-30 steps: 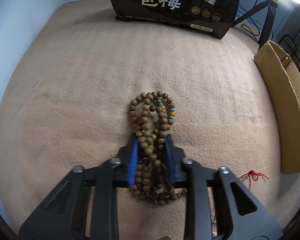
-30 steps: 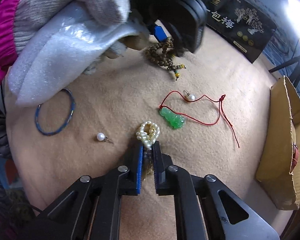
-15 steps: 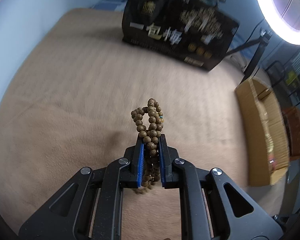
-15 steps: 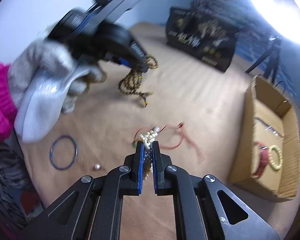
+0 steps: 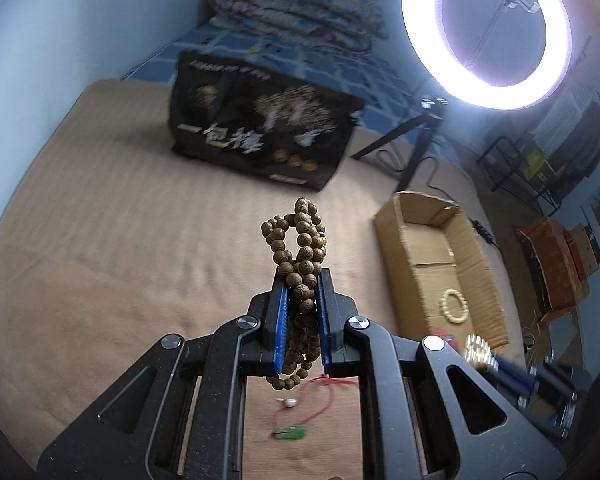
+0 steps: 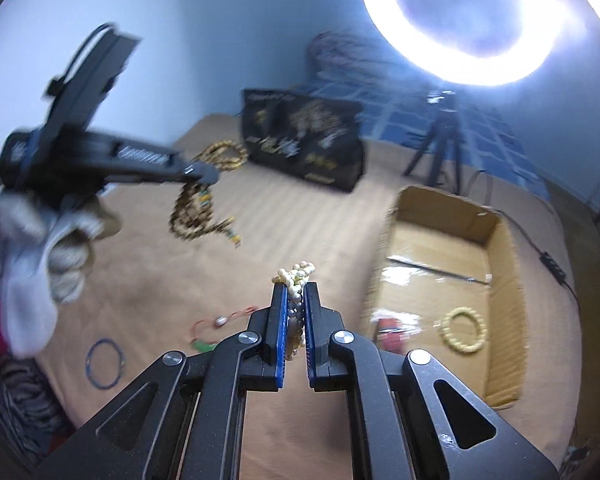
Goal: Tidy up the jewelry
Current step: 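Lift the bead necklace and pearl strand with both tools over the box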
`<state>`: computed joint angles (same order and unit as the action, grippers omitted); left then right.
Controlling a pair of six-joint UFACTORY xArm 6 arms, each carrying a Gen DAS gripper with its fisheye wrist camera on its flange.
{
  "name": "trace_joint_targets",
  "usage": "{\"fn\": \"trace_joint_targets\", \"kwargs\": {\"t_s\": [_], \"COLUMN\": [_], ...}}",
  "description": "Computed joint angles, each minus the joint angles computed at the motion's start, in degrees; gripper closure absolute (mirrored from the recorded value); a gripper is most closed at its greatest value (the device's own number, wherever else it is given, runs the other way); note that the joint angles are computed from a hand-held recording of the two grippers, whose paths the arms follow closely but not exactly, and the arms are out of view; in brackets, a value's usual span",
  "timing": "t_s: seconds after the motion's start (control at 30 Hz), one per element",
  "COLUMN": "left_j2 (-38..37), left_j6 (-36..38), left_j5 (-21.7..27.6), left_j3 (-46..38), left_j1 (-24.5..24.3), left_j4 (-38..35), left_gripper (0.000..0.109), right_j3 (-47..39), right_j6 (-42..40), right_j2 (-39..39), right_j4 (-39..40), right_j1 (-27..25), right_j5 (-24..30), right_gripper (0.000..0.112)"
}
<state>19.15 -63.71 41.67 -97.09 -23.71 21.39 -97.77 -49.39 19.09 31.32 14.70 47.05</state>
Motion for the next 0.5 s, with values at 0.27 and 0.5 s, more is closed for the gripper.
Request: {"fn": "trace_joint_targets", "kwargs": {"t_s": [0.27, 0.5], "left_j2": [8.3, 21.3], "left_j6": [3.5, 8.3], "left_j5": [2.6, 7.8], "left_j3": [-13.7, -34.0], "left_j1": [-2.3, -4.0], "left_j4": [-0.2, -2.9], "left_gripper": [0.097, 0.097], "right_j3": [-8.4, -16.9], "right_j6": [6.0, 10.9], "right_j2": [5.5, 12.0], "right_j4": [-2.1, -6.1], "right_j1": [-3.4, -4.5], "right_j5": [-1.6, -1.6], "right_gripper": [0.106, 0.106]}}
